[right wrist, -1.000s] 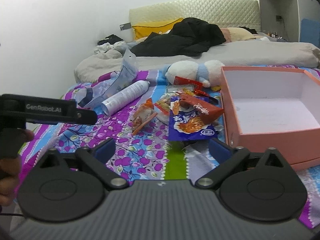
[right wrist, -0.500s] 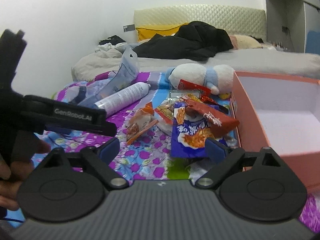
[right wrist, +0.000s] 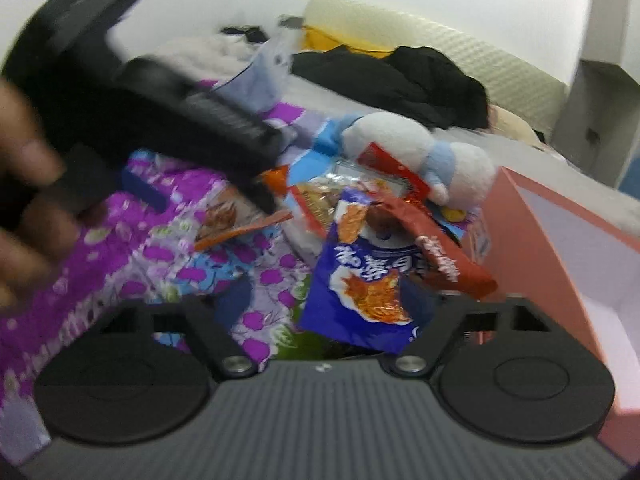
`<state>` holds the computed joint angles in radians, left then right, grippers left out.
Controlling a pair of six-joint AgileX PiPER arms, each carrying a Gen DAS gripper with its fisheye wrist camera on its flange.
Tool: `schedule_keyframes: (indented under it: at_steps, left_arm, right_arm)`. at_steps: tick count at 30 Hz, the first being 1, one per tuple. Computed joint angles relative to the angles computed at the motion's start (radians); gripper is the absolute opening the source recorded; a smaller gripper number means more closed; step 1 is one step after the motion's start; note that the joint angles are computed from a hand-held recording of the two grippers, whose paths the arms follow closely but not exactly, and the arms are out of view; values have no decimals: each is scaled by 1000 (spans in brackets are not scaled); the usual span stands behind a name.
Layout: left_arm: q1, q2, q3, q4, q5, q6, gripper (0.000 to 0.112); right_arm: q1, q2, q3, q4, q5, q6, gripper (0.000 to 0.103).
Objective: Organize snacks
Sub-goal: 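Reach the right tool to the blue-and-white snack bag and grasp it, then lift the blue-and-white bag with the right tool while the left tool approaches the orange-topped bag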
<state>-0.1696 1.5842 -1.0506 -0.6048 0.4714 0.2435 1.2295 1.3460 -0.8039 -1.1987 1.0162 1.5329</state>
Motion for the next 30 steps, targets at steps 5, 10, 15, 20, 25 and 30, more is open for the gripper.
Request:
schedule_keyframes:
  at_steps: [5,10,15,20,25,30]
  left_arm:
    - [-5,62,-39,-30,-35,22,102]
    - [0,114,-70,-24,-32,-46,88]
    - [18,105,-57,-68,-27,-4,76]
    - [34,44,-15,-61,-5,1,68]
    - [53,-65,61,-75,29,29,65]
    - [68,-213,155,-17,83,-10,65]
  right_arm:
    - [28,46,-1,-22,55,-61,49]
    - [-28,27,7,4,-21,-68,22]
    - [-24,-1,0,9,-25,-55,6]
    - [43,-18,-29,30,17,-65,4]
    - [136,-43,-47,56,73,-73,4]
    - [255,-61,-66,104,140,-56,3]
